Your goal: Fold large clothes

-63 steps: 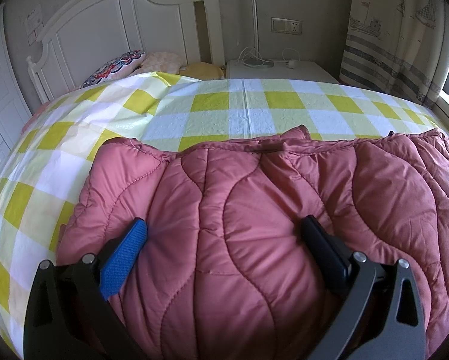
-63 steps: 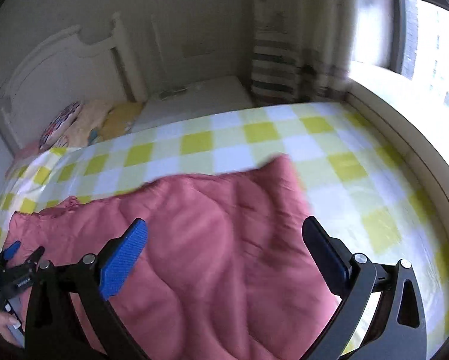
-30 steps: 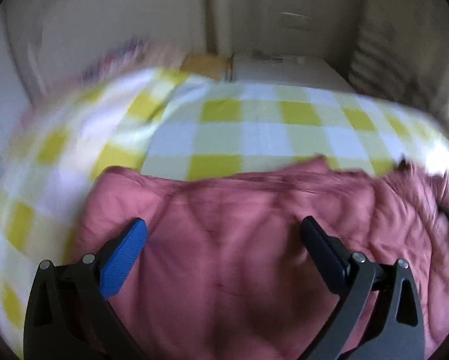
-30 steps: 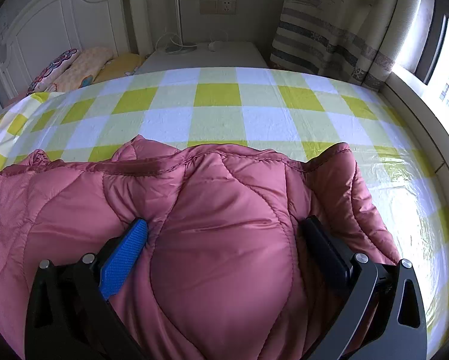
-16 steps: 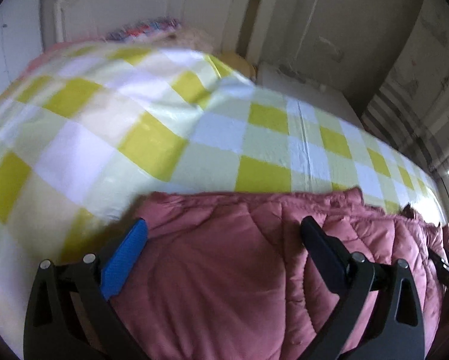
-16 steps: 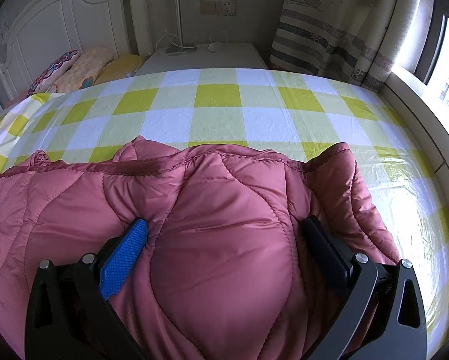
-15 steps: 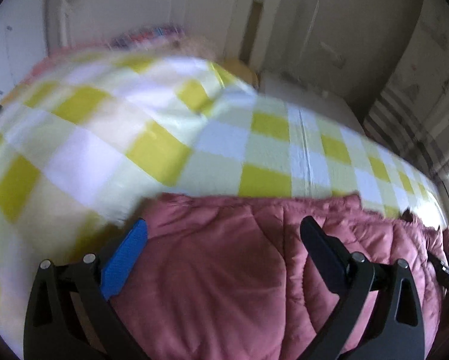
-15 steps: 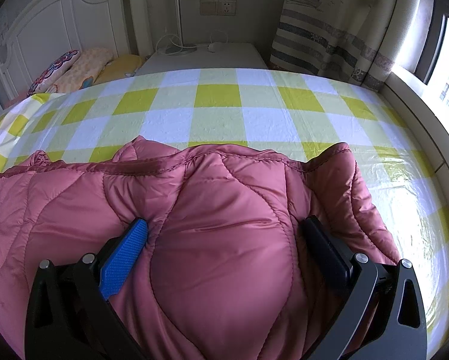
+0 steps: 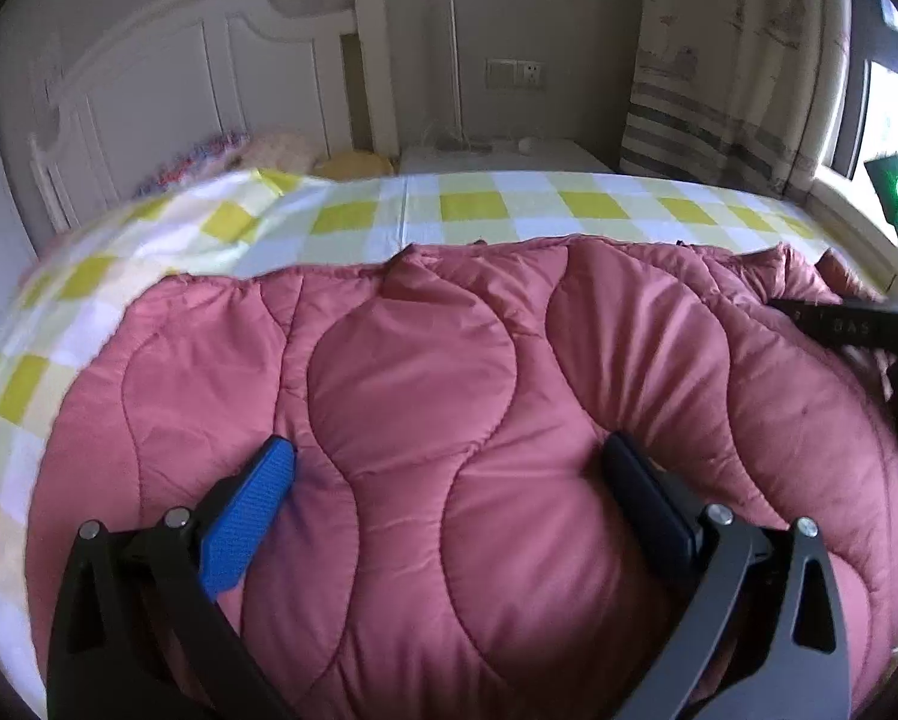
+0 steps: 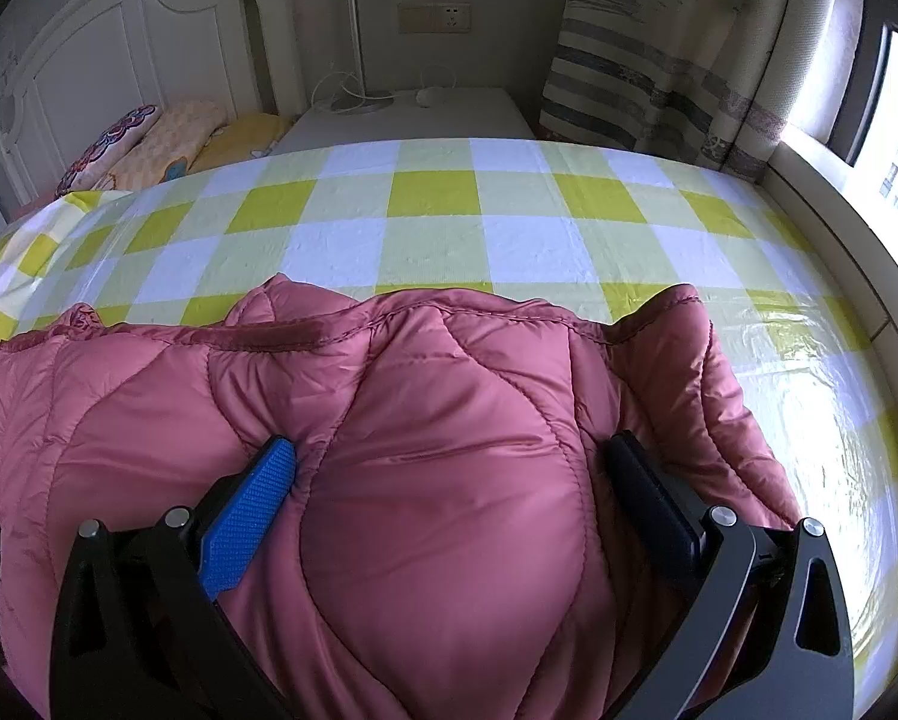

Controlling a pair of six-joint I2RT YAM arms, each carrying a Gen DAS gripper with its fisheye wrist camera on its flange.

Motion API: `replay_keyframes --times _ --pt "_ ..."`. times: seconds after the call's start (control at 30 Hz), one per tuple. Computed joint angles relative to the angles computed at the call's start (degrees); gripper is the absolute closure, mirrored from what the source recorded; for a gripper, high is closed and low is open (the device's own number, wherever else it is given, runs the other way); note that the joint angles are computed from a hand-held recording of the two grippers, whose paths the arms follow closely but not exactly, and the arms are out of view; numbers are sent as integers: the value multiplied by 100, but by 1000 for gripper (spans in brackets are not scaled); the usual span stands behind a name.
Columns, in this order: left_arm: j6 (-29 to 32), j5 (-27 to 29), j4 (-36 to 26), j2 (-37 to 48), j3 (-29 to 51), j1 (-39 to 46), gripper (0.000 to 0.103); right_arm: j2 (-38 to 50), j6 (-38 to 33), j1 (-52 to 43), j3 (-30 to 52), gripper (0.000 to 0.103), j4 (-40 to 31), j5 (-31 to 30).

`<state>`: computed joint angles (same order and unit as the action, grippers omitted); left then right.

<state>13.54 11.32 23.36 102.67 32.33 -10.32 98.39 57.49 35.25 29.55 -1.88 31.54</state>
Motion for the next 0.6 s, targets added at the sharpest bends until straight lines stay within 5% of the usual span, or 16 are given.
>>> replay_keyframes --times 0.17,0.33,0.6 --pt "-111 320 -295 -329 166 933 2 9 9 2 -10 4 44 -5" --pt "62 1173 -947 394 972 1932 2 11 26 15 -10 4 44 5" --pt "114 457 -558 491 859 1553 2 -399 237 115 -130 4 -129 -80"
